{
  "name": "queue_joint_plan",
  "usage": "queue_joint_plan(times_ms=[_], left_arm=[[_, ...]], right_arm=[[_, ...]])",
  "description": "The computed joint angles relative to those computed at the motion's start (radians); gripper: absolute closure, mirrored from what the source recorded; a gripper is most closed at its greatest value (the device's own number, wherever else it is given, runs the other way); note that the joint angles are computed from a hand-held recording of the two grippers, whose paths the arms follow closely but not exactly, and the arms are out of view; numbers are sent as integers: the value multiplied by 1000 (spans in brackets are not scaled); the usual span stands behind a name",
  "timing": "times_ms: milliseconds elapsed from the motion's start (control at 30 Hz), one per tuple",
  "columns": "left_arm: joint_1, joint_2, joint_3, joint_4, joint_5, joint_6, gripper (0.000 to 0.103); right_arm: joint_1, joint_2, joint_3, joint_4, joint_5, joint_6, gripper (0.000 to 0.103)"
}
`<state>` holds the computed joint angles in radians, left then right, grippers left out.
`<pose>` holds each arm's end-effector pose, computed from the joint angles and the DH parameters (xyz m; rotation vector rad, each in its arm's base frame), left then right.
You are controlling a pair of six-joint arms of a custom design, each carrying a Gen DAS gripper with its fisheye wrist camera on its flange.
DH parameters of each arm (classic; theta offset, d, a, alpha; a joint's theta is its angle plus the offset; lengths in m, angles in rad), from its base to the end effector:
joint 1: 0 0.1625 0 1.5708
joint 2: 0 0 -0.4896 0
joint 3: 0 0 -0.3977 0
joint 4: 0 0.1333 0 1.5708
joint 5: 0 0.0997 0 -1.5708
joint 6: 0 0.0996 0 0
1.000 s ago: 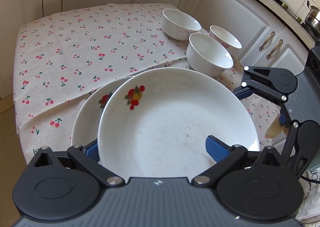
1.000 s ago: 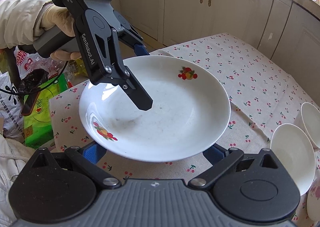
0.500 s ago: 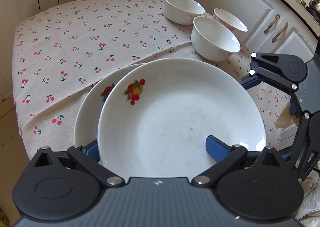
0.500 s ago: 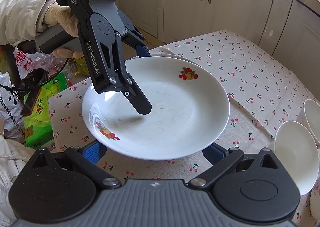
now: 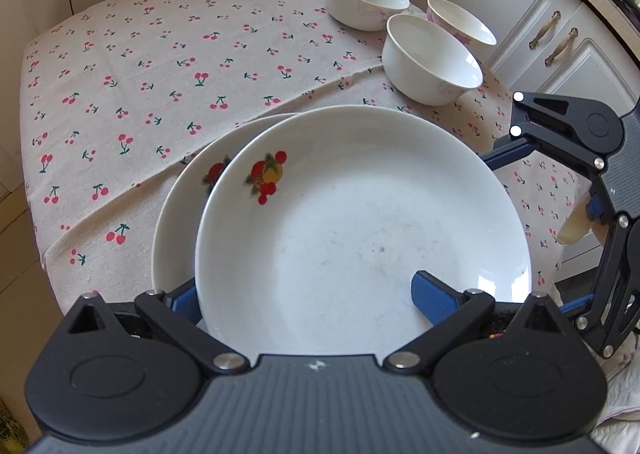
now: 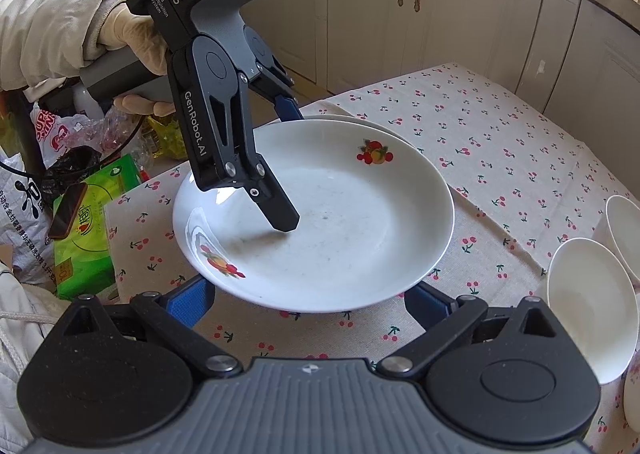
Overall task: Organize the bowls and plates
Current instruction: 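Lower the fruit-decal plate onto the stack and open the left gripper, then move the left gripper to a white bowl and close on its rim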
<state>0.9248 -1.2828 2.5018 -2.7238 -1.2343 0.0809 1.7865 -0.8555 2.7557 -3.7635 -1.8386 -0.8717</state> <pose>-0.0897 -0.3950 0.1582 1.0101 2.6115 -0.0438 0.1720 -0.2854 0.0926 1.3926 -2.4106 0.2674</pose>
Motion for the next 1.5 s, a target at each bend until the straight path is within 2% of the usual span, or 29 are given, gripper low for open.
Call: queue_joint_plan(times_ms=[133, 933, 1100, 1333, 1433, 1500], left_arm=[[4, -15, -1, 17, -6, -15, 2], [10, -99, 9, 28, -28, -80, 2], [-10, -103, 22, 21, 0, -90, 2], [-66, -101, 43, 34, 99, -121, 2], [-77, -116, 61, -7, 95, -106, 1], [-119, -122, 96, -73, 133, -96, 1]], right_arm=[[-9, 1, 5, -6, 15, -1, 0], [17, 36, 5, -45, -5, -24, 0], [22, 50, 16, -93, -13, -21, 0], [26, 91, 51, -216, -32, -14, 0], [22, 116, 71, -283, -36, -9, 0], [23, 139, 84, -338, -45, -7, 0]])
